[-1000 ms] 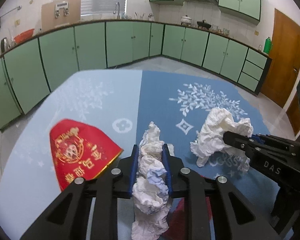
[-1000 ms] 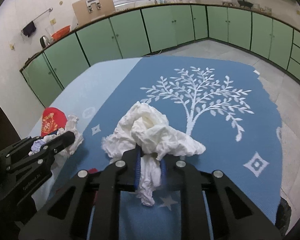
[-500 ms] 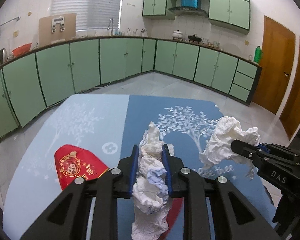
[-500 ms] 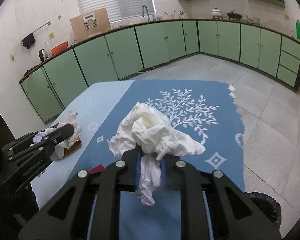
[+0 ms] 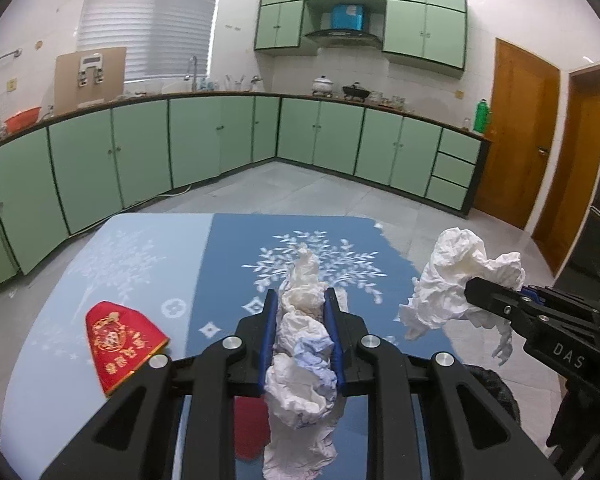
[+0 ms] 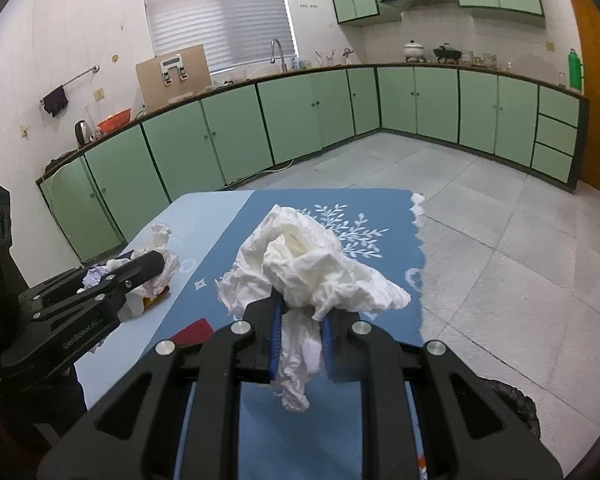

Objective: Collect trash
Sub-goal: 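Lift both tissues and carry them over the black bin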

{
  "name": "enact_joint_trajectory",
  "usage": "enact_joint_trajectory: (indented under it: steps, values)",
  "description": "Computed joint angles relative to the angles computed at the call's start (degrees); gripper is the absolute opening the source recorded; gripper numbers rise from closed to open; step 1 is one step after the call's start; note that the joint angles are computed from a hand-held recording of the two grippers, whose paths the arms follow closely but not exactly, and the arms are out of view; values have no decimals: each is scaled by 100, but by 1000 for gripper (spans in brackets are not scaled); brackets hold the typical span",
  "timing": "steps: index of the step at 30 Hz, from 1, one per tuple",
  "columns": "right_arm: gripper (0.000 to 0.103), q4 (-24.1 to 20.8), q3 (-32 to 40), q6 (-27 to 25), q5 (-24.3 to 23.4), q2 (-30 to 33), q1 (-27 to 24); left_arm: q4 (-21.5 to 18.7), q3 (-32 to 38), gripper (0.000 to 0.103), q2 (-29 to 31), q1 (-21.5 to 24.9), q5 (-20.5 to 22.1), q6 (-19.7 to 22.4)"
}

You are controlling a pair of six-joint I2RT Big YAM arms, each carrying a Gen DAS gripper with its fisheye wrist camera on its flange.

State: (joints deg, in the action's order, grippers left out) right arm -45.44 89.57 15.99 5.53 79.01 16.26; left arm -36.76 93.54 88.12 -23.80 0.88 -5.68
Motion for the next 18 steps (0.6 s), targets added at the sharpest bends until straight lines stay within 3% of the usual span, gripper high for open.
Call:
enact_joint_trajectory:
  steps: [18]
  values:
    - [15,-91,-1213,176,572,-1513,-367,157,-141,23,-213,-808,308,95]
